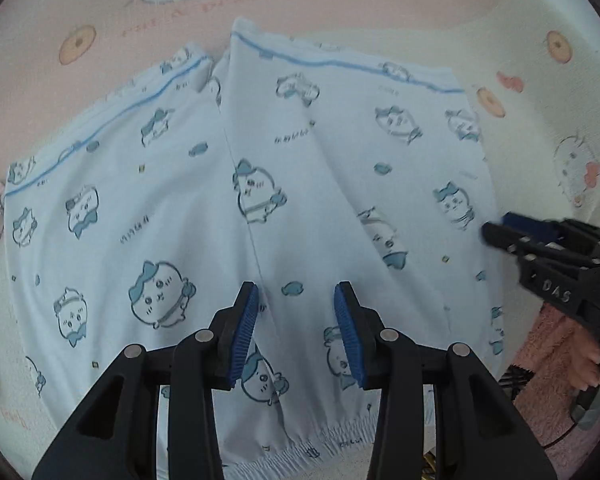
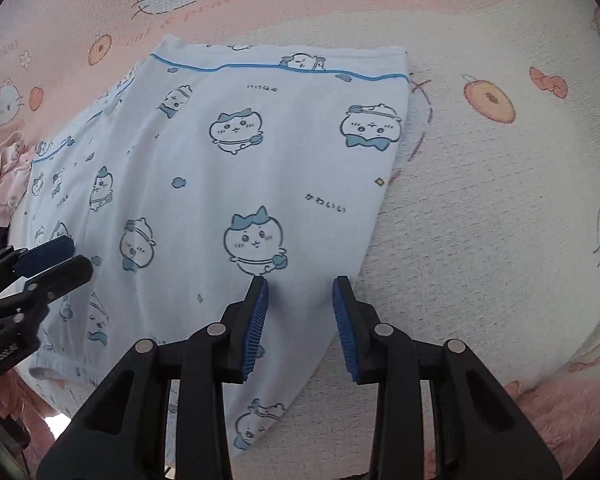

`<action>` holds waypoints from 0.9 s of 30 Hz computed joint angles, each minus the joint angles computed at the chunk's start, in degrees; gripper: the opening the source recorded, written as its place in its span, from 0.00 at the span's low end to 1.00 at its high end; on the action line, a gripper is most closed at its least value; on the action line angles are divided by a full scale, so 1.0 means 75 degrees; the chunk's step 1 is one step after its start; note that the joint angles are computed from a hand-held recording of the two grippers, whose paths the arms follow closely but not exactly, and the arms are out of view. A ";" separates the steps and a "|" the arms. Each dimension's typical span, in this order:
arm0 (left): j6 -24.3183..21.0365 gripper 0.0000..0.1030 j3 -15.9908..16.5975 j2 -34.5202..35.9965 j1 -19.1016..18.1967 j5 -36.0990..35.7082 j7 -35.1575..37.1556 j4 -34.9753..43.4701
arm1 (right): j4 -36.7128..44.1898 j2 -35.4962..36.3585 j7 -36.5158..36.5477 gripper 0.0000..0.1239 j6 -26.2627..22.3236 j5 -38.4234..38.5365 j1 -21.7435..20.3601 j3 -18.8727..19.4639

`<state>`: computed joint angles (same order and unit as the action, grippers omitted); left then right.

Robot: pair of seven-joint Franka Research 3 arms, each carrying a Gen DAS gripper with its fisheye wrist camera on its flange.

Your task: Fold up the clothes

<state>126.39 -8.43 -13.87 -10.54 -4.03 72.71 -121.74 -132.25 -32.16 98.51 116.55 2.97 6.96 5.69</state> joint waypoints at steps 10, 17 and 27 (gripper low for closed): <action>0.0069 0.40 -0.0081 -0.0451 -0.0140 0.0065 -0.0243 -0.0387 | -0.0158 -0.0420 0.0149 0.32 0.0024 -0.0074 -0.0177 -0.0256; -0.0781 0.41 -0.0089 -0.1070 -0.0060 0.0583 -0.0883 -0.0719 | -0.0202 -0.0499 -0.0079 0.31 -0.0481 -0.0596 -0.0237 0.0251; 0.0091 0.44 0.0450 -0.2531 -0.0322 -0.0468 -0.1187 -0.1910 | -0.0585 -0.1228 -0.1023 0.31 -0.0490 0.0283 0.0646 0.0393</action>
